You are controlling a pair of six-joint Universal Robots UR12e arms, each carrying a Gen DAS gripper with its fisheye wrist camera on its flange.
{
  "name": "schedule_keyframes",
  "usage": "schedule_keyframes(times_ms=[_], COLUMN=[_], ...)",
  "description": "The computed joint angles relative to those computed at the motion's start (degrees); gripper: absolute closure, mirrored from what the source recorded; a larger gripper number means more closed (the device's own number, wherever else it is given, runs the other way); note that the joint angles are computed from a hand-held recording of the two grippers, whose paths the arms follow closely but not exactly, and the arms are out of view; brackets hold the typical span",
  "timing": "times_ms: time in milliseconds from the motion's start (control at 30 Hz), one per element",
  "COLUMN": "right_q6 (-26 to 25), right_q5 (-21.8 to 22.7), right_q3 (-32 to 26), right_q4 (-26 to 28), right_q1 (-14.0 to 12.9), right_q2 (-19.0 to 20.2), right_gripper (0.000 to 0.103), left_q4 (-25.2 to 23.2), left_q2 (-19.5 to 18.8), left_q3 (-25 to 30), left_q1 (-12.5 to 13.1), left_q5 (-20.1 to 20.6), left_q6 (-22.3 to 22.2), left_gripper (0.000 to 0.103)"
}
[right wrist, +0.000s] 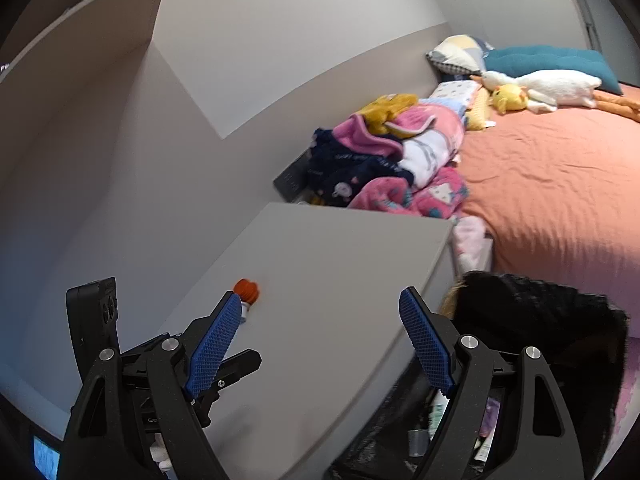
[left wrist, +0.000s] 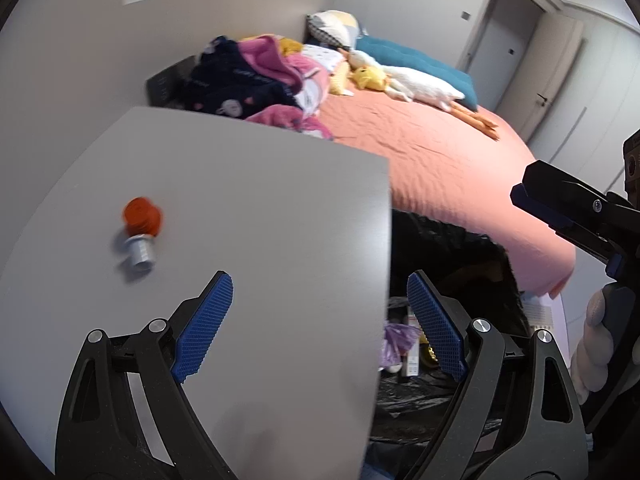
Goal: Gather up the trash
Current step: 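Move both tools back over the table toward the orange cap and grey cup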
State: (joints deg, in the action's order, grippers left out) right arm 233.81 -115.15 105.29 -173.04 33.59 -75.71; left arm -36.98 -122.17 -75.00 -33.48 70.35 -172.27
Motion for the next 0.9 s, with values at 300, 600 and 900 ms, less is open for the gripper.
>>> schedule_keyframes(times_ms=[300, 600, 900], right_q6=[-1.5, -3.1, -3.0], right_q5=[3.6, 8.4, 13.9], right_q3=[-3.7, -7.2, -10.4], right_q4=[-1.1, 0.8, 4.2], right_q1=[-0.5, -1.3, -2.8], right_q2=[3.6, 6.5, 8.9], right_gripper=[0.021, 0.022, 0.034], left_q4=[1.1, 2.0, -0.2], left_q2=[0.3, -1.1, -3.7], left_q3=[-1.3, -0.7, 2.4], left_q1=[1.9, 3.3, 4.0], left_q5=[3.3, 5.5, 7.1], left_q6=[-3.3, -5.5, -7.1], left_gripper=[0.017, 0.017, 0.017])
